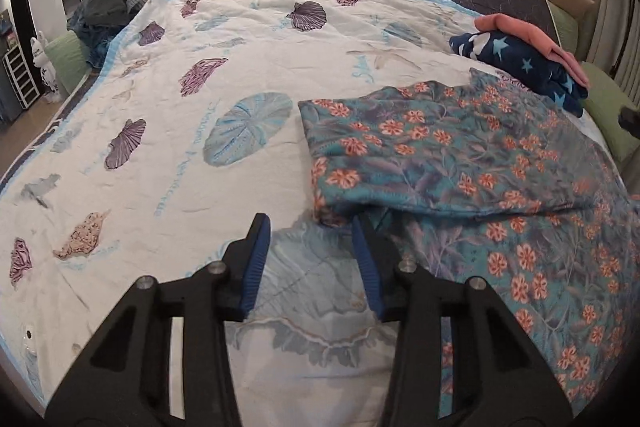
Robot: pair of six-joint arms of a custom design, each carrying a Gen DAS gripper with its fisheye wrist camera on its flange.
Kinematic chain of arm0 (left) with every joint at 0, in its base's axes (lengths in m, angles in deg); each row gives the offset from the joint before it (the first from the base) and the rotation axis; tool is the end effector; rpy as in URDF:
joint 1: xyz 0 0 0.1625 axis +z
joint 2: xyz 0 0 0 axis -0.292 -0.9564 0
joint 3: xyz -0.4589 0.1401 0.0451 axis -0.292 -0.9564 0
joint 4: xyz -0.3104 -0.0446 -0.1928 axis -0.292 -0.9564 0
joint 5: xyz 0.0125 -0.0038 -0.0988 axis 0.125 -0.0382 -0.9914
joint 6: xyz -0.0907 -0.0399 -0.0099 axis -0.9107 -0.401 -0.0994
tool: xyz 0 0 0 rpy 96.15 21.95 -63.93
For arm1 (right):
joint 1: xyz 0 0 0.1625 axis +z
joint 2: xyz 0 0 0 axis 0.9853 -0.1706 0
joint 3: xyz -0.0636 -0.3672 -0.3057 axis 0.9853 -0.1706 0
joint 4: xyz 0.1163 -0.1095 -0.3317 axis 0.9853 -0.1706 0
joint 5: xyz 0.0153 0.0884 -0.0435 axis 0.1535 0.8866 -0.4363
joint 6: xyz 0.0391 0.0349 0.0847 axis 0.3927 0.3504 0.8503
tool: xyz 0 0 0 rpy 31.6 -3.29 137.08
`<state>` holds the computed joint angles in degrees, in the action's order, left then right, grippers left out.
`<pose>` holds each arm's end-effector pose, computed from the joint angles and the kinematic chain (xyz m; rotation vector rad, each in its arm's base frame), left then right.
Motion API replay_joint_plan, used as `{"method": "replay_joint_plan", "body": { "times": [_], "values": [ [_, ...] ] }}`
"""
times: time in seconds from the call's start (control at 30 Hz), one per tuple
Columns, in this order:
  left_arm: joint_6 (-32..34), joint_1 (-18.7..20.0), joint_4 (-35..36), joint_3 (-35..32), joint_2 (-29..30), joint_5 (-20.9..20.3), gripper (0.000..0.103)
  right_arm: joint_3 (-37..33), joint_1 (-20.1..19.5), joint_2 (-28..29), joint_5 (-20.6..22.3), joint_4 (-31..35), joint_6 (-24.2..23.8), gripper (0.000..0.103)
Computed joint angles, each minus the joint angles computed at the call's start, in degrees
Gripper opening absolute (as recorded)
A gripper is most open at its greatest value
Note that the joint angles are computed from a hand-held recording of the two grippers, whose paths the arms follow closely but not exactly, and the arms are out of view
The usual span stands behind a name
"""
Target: Fold small clothes
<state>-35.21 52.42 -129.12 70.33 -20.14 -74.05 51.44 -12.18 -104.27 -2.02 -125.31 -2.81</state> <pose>-0.3181 -0.5012 -0.0424 0.0810 2.1147 -0.9709 -0.0935 -0.6651 0.4224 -0.3154 2.9501 -0.7624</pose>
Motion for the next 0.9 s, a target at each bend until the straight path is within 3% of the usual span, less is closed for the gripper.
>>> {"method": "replay_joint_plan", "body": {
  "times": [0.1, 0.23, 0.3, 0.47, 0.6, 0.7, 0.8, 0.83, 0.87, 0.9],
  "values": [
    [-0.8, 0.16, 0.91, -0.2, -0.1, -0.37, 0.045, -1.06, -2.27, -0.04, 0.69, 1.06, 1.55, 0.006],
    [-2.26, 0.51, 1.17, 0.02, -0.3, -0.92, 0.05, -1.61, -3.13, 0.23, -2.23, 2.45, 0.69, 0.008],
    [-3.03, 1.05, 1.76, -0.21, -0.47, -1.93, 0.054, -2.36, -3.01, 0.87, -4.24, 4.06, 0.21, 0.022],
    [-0.53, 1.71, -0.82, -0.57, -0.03, -3.18, 0.059, -3.36, -2.74, 3.17, -7.06, 4.05, -1.33, 0.043],
    [1.62, 2.56, -1.34, -1.53, 0.25, -2.96, 0.059, -5.91, -1.42, 6.71, -10.39, 5.15, -0.73, 0.043],
    [1.81, 3.52, -0.51, -2.41, 0.31, -3.15, 0.06, -7.59, -0.94, 8.74, -9.78, 5.57, -0.47, 0.046],
    [1.84, 3.81, -1.77, -2.18, 0.32, -3.4, 0.064, -10.6, -0.54, 11.01, -6.38, 9.08, -1.2, 0.05],
    [1.6, 3.77, -1.71, -2.08, 0.26, -3.31, 0.064, -11.93, -0.3, 11.92, -5.57, 11.34, -1.95, 0.049],
    [1.66, 3.73, -1.96, -1.91, 0.19, -3.31, 0.064, -12.22, 0.13, 12.45, -5.65, 11.58, -2.04, 0.033],
    [1.75, 3.65, -2.22, -1.76, 0.17, -3.19, 0.064, -12.08, 0.5, 12.53, -6.1, 11.22, -1.76, 0.002]
  ]
}}
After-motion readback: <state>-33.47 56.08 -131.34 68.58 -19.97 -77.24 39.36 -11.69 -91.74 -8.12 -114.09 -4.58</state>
